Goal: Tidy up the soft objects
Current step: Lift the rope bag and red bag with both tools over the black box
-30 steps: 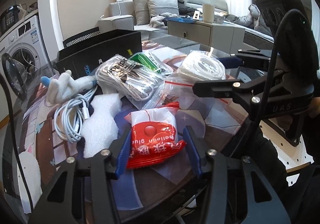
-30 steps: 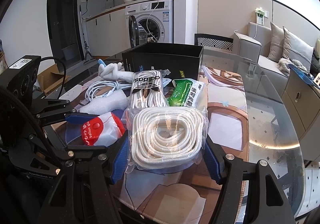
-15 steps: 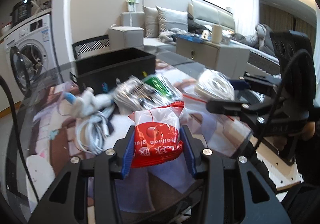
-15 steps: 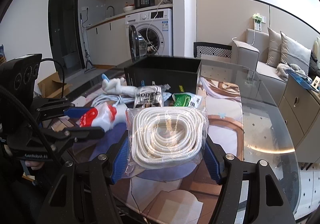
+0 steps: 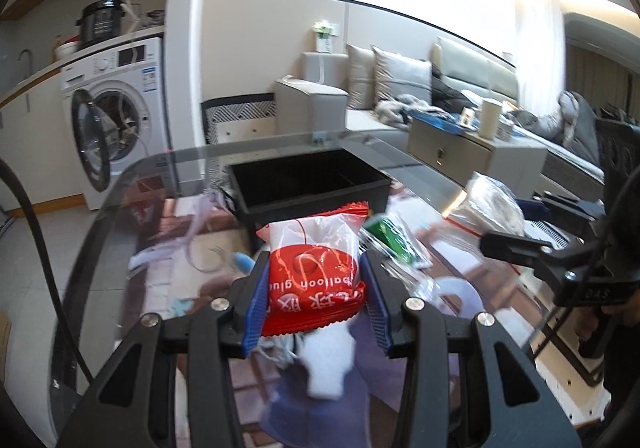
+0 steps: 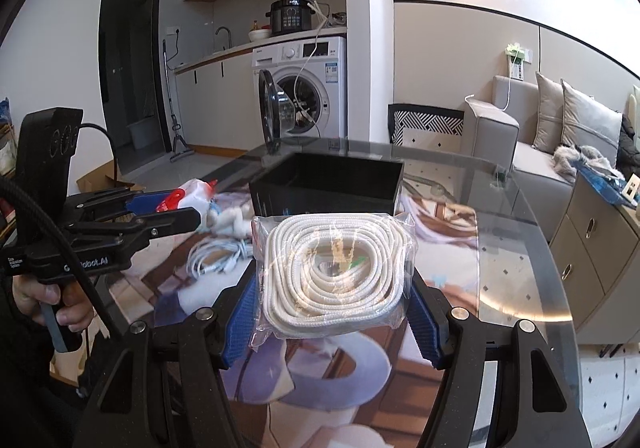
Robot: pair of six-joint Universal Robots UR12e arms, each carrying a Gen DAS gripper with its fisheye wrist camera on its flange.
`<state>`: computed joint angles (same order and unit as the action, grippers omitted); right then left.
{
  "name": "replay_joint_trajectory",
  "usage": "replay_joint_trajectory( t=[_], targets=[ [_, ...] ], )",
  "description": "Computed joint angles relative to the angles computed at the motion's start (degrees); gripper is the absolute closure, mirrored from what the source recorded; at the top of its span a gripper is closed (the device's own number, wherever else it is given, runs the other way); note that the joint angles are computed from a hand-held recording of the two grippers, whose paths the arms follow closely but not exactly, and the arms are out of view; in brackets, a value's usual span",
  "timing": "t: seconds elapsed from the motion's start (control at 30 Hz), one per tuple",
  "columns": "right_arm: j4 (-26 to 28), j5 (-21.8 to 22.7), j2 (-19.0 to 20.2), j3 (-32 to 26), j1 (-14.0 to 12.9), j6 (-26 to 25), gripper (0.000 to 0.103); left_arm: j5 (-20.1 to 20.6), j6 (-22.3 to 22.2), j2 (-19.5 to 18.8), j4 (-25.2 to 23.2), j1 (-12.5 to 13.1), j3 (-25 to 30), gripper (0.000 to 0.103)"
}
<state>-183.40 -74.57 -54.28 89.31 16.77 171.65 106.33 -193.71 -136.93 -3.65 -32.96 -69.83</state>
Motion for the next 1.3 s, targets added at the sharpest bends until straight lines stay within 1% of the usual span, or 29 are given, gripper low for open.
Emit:
replay_joint_trajectory(
  t=[0.23,0.57,0.77,1.03,1.3],
  targets=[
    [0.1,0.0,0.8,-3.0,0.1,1.0,0.036,3.0,-0.5,-0.6,1.1,0.7,1.9,0.060],
    [2.6,-1.1,3.1,-8.8,0.3,1.2,0.035,4.1,0.7,-2.8,-0.5,1.5,6.6,0.060],
    [5.1,-1.6,4.7,-12.3,0.4,0.3,0.035,3.8,0.7,-4.3,-2.9,1.9,9.9,0.060],
    [9.5,-2.9,7.3,-17.2,0.9,-1.4,0.035,2.8,-0.2,-6.7,-7.1,2.6,14.5,0.060],
    [14.3,-2.9,10.5,-22.6,1.0,-2.6,0.035,2.0,-0.5,-8.8,-11.1,3.2,18.3,0.060]
  ],
)
